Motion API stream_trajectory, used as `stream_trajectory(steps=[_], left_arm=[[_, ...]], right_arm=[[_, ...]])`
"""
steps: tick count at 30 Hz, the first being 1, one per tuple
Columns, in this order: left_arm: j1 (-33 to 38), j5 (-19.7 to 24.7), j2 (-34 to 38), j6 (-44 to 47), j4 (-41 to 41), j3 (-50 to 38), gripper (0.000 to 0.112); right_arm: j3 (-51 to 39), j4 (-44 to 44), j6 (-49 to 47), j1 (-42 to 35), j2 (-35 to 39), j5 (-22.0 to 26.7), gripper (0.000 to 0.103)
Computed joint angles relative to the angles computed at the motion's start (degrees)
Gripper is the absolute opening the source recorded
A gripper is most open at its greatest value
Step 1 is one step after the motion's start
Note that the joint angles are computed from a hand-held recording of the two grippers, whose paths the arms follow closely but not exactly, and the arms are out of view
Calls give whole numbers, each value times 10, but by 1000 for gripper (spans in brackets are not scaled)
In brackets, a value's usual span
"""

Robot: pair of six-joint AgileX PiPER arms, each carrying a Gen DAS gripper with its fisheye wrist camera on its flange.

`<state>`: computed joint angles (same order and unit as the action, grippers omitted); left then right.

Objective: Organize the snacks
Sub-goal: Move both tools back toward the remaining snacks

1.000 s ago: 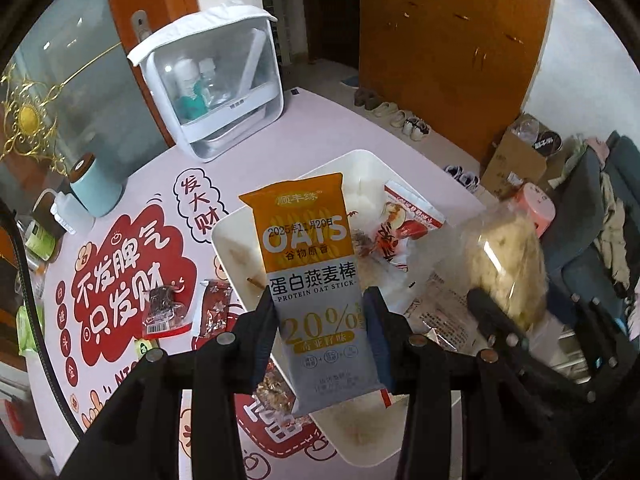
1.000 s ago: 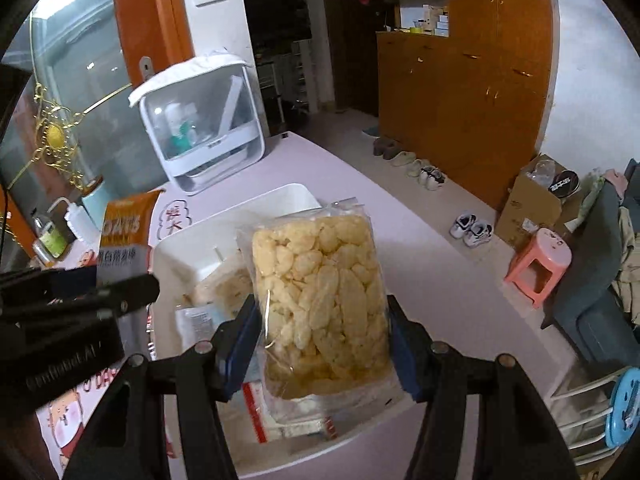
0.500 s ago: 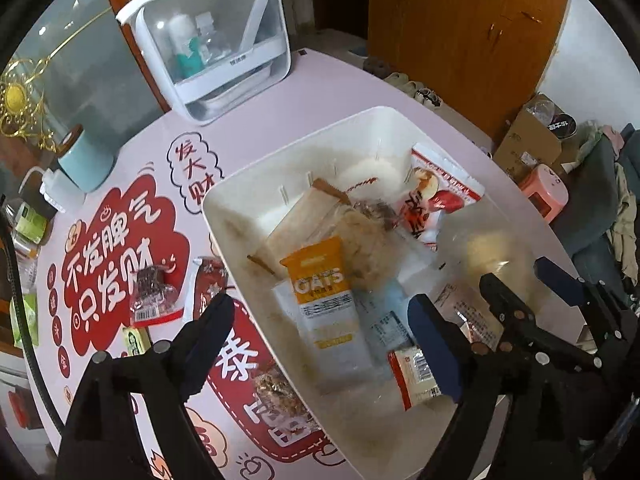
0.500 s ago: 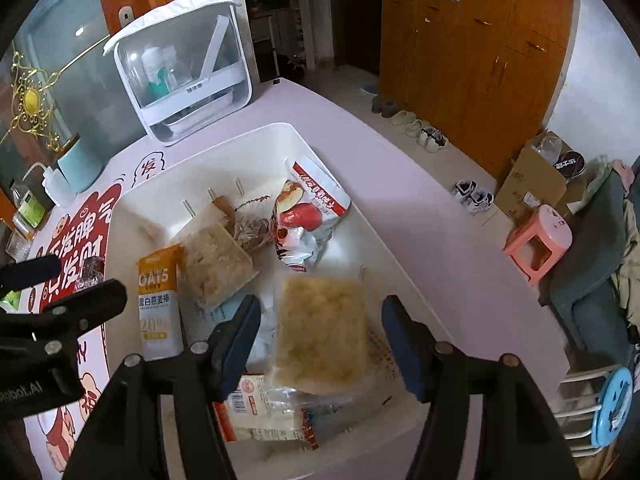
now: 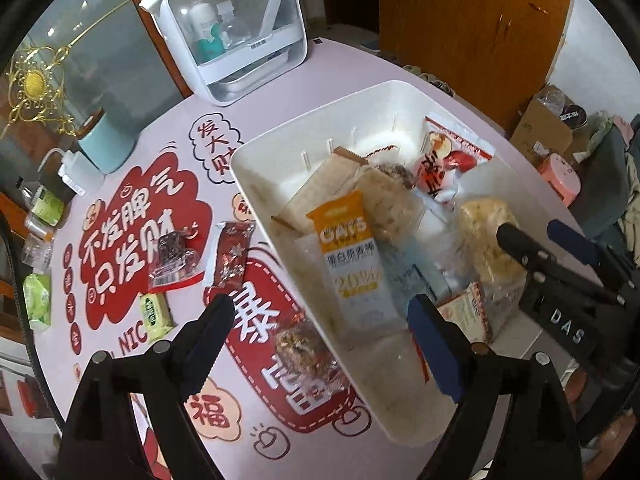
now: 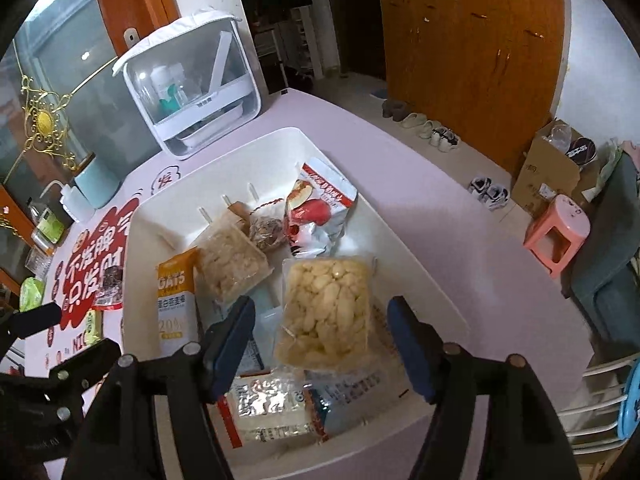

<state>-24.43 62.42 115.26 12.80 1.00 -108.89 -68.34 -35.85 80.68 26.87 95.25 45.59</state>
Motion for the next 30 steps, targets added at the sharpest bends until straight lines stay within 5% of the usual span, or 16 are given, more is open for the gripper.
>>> stream_trajectory(steps=[14,20,30], left_arm=[[29,-33,-125,-7,15,128,88],[90,-40,-171,32,10,150,88],[274,13,-107,175,-57,14,88]], right_arm=[[-43,-35,10,64,-15,51,69],[-124,-66,0,115,9,134,69],[-294,-52,-51,160,106,203,69]])
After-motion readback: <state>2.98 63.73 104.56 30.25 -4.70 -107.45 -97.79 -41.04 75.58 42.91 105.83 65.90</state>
